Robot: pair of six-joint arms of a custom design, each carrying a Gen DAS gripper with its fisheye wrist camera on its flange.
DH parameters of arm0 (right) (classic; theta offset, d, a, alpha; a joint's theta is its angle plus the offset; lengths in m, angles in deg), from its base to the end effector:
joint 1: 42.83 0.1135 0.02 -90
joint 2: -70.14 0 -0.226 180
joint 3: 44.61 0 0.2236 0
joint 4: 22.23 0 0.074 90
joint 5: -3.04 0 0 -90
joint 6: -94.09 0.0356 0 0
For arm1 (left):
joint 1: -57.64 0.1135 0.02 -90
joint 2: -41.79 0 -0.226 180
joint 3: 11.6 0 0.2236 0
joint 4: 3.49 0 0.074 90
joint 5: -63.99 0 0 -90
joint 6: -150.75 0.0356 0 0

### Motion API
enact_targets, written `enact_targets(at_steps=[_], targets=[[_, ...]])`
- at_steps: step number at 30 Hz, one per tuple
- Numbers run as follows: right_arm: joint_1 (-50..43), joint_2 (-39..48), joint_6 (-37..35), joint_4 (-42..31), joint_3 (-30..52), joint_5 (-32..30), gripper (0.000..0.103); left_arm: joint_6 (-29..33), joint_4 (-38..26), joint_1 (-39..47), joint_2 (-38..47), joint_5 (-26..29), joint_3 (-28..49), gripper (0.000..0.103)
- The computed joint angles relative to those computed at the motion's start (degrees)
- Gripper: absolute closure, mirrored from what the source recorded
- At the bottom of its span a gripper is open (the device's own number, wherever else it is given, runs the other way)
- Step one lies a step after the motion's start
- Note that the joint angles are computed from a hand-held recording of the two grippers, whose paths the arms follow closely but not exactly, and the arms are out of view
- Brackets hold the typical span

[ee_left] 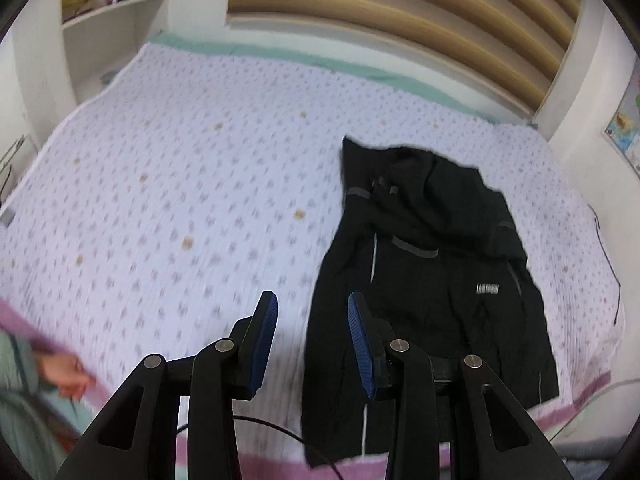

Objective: Fold large clothes

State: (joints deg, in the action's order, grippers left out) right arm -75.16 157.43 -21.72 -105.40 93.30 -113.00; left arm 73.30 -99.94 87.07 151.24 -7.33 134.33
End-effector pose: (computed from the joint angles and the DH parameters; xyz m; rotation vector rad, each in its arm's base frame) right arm 0.2116 -0.1154 0.4551 -0.1436 2.0731 -0.1323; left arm 0.2921 0.1517 0.3663 -0.2616 2.5254 -0.1458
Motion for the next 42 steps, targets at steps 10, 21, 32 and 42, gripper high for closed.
enact_targets(at_steps=[10, 21, 32, 42], targets=[[2.8, 0.3, -1.1, 5.0, -35.7, -8.9, 0.017, 6.5, 7.0, 9.7, -13.7, 9.6, -32.7, 0.047], [9.4, 14.8, -0.2, 16.2, -51.7, -7.6, 0.017, 3.0, 20.6, 6.8, -9.6, 7.0, -55.7, 0.047], [17.2, 20.3, 8.1, 24.4, -57.8, -6.9, 0.016, 1.0, 24.4, 7.2, -13.4, 10.9, -66.1, 0.060], [21.0, 13.4, 11.8, 29.9, -62.6, -7.5, 0.085, -7.7, 31.2, 8.7, -23.4, 14.8, -74.3, 0.092]])
